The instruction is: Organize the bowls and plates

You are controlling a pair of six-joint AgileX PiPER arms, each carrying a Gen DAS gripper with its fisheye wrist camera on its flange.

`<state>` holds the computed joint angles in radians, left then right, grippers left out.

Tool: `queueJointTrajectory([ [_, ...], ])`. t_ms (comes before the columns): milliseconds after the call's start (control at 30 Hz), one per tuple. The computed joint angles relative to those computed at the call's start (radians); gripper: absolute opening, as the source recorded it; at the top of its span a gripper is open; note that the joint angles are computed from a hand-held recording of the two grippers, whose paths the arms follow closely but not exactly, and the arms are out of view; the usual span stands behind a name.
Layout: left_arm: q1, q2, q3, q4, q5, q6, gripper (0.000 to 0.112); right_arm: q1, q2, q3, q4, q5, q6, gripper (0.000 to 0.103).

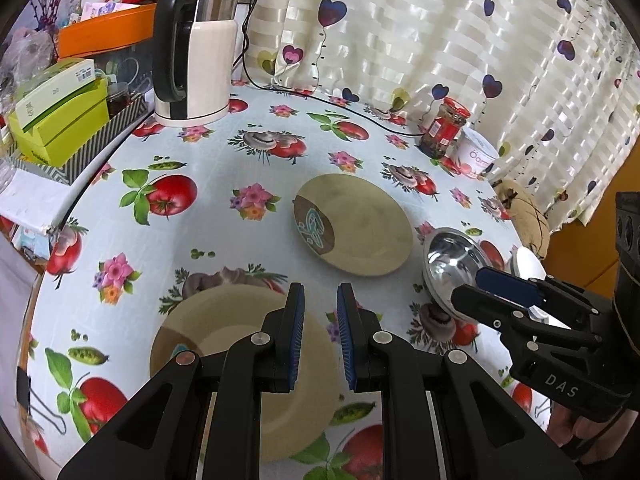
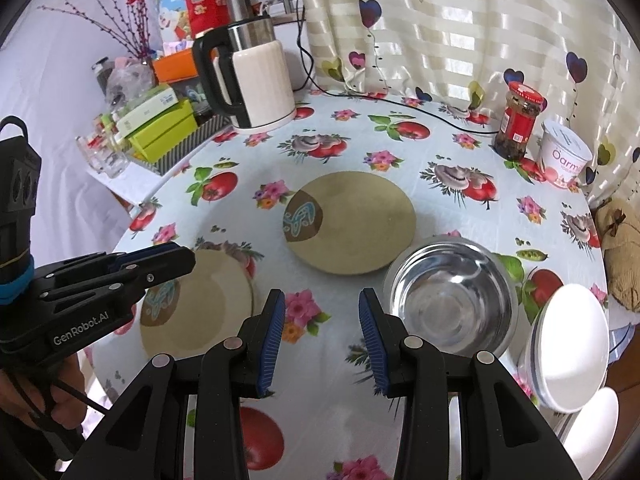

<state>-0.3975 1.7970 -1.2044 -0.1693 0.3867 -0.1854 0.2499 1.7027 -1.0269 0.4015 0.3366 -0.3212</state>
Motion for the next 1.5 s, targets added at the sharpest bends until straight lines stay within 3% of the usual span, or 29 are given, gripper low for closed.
queueJointTrajectory([
  [733, 0.054, 0.288, -0.372, -0.057, 0.162, 0.061, 0.017, -0.101, 0.297, -0.371, -0.042, 0.140, -0.001, 0.038],
  [1500, 0.108, 0.492, -0.620, -0.160, 0.292, 0.108, 0.020, -0.140, 0.563, -0.739, -0.119, 0.358, 0.083, 0.038],
])
